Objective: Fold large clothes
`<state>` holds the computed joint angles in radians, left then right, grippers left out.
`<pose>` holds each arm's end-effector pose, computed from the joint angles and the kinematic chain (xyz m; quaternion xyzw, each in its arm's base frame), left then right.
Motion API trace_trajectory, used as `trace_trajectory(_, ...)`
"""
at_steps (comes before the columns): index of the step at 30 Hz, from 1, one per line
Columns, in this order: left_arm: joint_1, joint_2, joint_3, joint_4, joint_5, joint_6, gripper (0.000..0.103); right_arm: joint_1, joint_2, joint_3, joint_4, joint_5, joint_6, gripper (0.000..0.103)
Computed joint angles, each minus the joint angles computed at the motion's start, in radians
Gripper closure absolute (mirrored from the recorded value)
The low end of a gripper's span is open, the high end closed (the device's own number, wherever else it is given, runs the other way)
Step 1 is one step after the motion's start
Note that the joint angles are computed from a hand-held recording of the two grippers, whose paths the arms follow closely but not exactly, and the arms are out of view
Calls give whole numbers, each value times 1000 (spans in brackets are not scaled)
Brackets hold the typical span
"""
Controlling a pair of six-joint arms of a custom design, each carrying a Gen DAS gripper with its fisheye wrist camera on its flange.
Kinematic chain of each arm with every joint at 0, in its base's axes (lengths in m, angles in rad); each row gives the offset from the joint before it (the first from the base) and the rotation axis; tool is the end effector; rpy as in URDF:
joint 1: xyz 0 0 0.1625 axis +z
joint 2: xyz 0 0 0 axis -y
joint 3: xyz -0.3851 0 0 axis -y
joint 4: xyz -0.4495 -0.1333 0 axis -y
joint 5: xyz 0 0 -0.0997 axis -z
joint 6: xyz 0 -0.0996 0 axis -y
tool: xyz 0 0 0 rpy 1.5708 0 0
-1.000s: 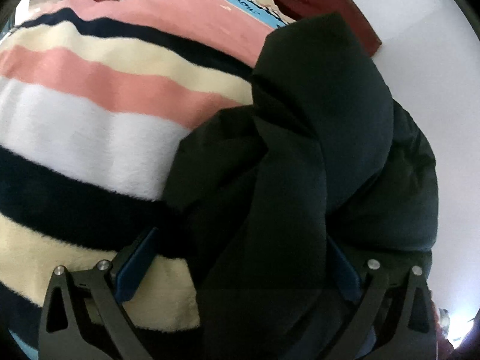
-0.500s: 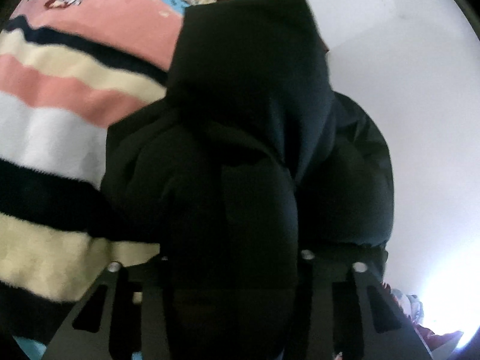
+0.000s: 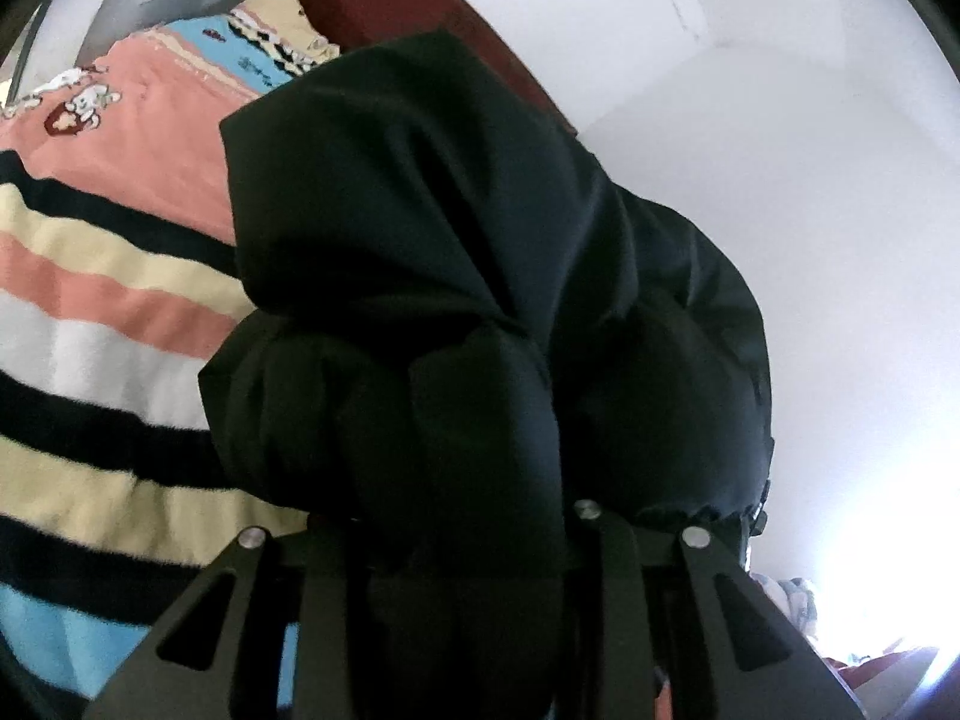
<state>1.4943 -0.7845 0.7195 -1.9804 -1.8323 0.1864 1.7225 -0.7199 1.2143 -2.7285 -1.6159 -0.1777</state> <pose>0.0420 -0.8595 0.4237 -0.1567 -0.9513 0.2397 0.1137 0.2520 -0.7961 0.1861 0.1477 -0.9337 0.3252 0.0256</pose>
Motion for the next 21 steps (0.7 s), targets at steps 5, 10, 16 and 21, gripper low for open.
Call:
trace_trajectory(5,7,-9,33,-11,52,-4,77,-19,-59,111,-52,34,32,84)
trace_trajectory(10,33,104,-123,66,197,-40,69,-53,-2,89,-42,-78,92,79)
trace_trajectory(16,73,152,-243,137,213,-86,51,-69,-7,103,-60,-202,136,39)
trace_trajectory(21,83,46,-113,74,200,-117,51,-60,-44,140,-95,-273,157,27)
